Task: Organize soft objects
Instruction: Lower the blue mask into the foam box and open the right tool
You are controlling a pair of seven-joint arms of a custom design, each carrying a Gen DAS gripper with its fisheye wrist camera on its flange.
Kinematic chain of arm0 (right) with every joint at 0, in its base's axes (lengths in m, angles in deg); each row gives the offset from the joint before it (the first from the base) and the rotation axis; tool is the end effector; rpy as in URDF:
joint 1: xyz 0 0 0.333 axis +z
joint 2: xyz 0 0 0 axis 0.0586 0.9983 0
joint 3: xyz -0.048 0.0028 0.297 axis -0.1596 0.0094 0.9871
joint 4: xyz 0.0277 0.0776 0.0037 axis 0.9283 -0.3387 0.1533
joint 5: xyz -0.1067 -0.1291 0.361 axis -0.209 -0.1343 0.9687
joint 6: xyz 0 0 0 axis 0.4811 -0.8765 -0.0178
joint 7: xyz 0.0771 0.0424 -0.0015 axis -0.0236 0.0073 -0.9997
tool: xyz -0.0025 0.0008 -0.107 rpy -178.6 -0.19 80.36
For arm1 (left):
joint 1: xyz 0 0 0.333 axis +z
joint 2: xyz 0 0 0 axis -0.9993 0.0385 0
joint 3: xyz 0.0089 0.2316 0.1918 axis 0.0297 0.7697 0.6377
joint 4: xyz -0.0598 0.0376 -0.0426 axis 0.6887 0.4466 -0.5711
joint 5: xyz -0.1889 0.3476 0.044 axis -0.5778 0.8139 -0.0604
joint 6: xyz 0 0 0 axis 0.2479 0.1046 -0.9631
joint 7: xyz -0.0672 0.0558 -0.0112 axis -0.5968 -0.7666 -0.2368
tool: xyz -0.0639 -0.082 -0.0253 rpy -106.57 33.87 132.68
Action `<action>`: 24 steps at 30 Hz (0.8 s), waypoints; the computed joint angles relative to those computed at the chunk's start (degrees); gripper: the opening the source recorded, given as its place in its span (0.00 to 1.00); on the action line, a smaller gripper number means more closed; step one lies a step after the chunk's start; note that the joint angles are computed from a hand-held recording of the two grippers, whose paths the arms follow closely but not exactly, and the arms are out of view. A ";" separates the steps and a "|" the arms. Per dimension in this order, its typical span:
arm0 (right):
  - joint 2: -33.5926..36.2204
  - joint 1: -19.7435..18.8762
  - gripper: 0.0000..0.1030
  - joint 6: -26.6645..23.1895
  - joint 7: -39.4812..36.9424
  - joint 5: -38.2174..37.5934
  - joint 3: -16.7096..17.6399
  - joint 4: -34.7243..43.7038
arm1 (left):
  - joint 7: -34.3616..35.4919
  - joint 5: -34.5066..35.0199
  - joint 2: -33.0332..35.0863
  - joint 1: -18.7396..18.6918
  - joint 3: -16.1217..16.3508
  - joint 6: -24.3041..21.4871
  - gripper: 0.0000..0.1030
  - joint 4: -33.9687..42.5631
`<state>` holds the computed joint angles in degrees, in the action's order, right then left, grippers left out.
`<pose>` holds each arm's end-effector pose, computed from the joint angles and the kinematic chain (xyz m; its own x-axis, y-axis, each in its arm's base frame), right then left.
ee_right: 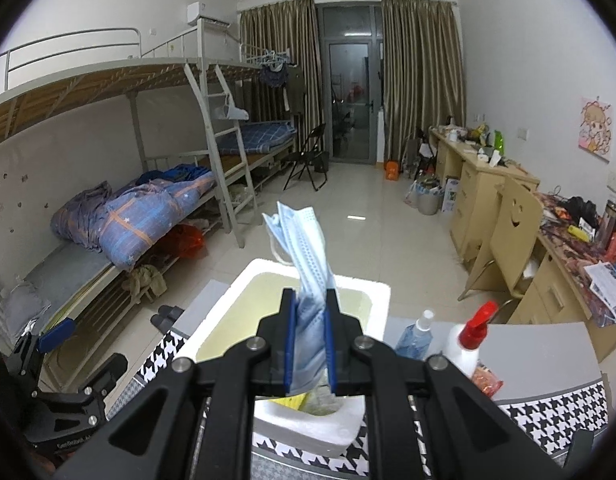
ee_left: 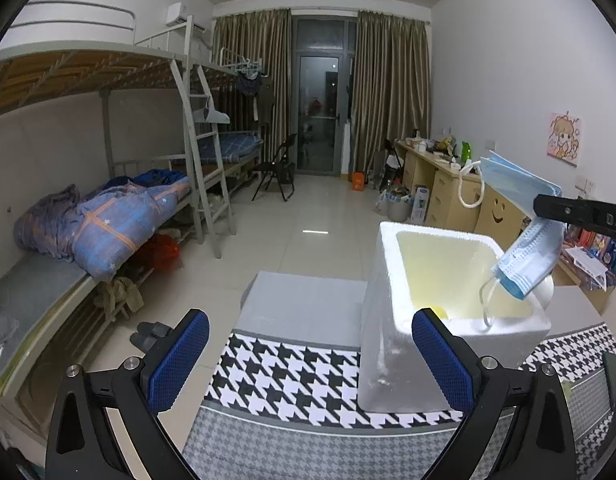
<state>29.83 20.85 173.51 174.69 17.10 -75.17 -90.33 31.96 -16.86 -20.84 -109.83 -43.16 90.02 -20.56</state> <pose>0.6850 0.2169 0.5930 0.0557 -0.9973 -0.0485 -0.5253 0.0121 -0.8508 0.7068 -0.2613 0.5479 -0.1517 -0.9878 0.0360 -0.4828 0.0423 -0.8747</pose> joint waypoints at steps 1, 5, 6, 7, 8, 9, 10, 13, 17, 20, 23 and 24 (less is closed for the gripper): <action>0.39 -0.11 0.16 -0.33 -0.25 0.37 0.17 0.50 | -0.24 0.07 -0.31 -0.05 0.09 0.07 0.99 -0.62; 2.01 -0.27 0.16 -1.97 -2.02 1.80 0.69 2.59 | 0.88 -0.99 -1.03 0.84 -1.17 0.09 0.99 -2.06; 2.34 -0.16 0.16 -2.22 -2.31 1.84 0.65 2.96 | 1.37 -1.42 -1.22 1.12 -1.57 0.24 0.99 -2.52; 2.68 -0.03 0.16 -2.58 -2.66 1.84 0.62 3.37 | 1.26 -1.45 -1.38 0.97 -1.42 0.38 0.99 -2.85; 2.83 0.01 0.16 -2.82 -2.88 1.96 0.58 3.58 | 1.09 -1.40 -1.55 0.80 -1.23 0.47 0.99 -3.20; 3.13 0.05 0.16 -3.14 -3.00 2.20 0.59 3.91 | 1.11 -1.45 -1.80 0.79 -1.22 0.62 0.99 -3.66; 3.29 -0.08 0.16 -3.42 -3.41 2.69 0.77 4.05 | 1.09 -1.48 -2.04 0.74 -1.21 0.73 0.99 -4.04; 4.74 -0.38 0.16 -5.26 -5.16 4.25 1.25 6.17 | -0.16 -0.78 -2.62 0.14 -0.32 1.35 0.99 -5.04; 6.06 -0.52 0.16 -7.13 -6.83 6.06 1.59 7.84 | -1.39 0.16 -3.33 -0.22 0.20 2.09 0.99 -6.10; 7.19 -0.68 0.16 -9.08 -8.15 7.35 1.85 9.36 | -1.30 0.14 -3.81 0.06 -0.14 2.63 0.99 -6.80; 8.10 -1.04 0.16 -10.35 -9.98 8.86 2.25 10.50 | -1.54 1.19 -3.67 -0.50 0.47 2.38 0.99 -6.53; 8.28 -1.06 0.16 -10.53 -10.26 9.18 2.24 10.67 | -1.76 1.55 -3.62 -0.65 0.66 2.19 0.99 -6.43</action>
